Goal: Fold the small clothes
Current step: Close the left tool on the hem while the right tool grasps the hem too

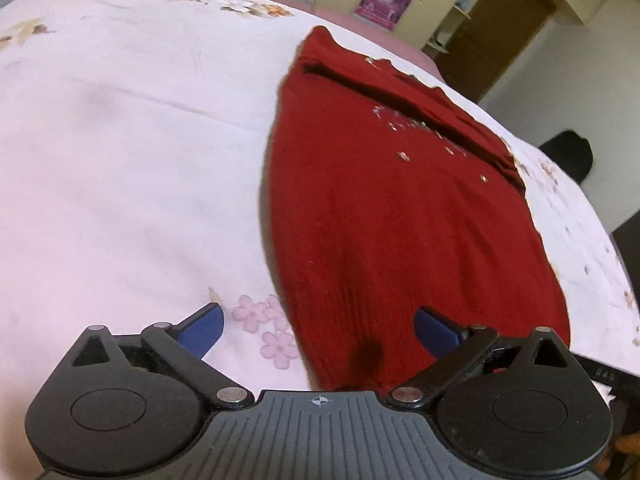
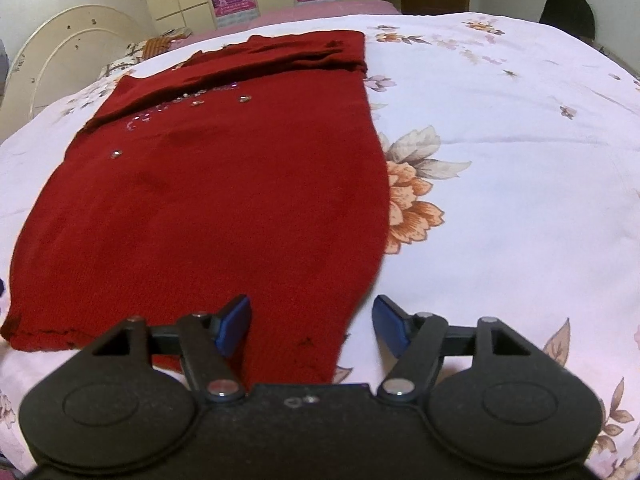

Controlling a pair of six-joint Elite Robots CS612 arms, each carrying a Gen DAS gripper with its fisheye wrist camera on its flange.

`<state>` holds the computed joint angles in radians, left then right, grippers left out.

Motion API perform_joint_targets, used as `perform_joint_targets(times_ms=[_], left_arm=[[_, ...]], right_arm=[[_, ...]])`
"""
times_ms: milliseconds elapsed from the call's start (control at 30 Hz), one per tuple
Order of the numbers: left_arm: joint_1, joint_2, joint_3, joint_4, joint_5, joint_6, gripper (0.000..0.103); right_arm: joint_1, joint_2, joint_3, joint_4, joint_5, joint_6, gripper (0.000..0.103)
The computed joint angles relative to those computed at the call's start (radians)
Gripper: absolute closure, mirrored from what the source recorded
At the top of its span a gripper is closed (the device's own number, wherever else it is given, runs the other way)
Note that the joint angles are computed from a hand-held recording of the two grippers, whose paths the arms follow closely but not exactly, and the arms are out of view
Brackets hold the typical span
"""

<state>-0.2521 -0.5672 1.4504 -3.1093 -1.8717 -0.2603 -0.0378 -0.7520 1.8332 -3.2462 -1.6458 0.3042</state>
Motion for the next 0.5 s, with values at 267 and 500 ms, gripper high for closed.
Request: perform_joint_targets(times_ms=[267,500], left_arm=[[0.010,0.017,-0.045,0.109,-0.136,-0.079,0.089],[0.021,0.056,-0.094,0.108,-0.221,-0.127,0.090]], right_arm=[[-0.003,-0.007,0.012,-0.001,0.015,0.018,0.044],[-0.017,-0.008,0.017,-0.013,0.081,0.080,0.054]])
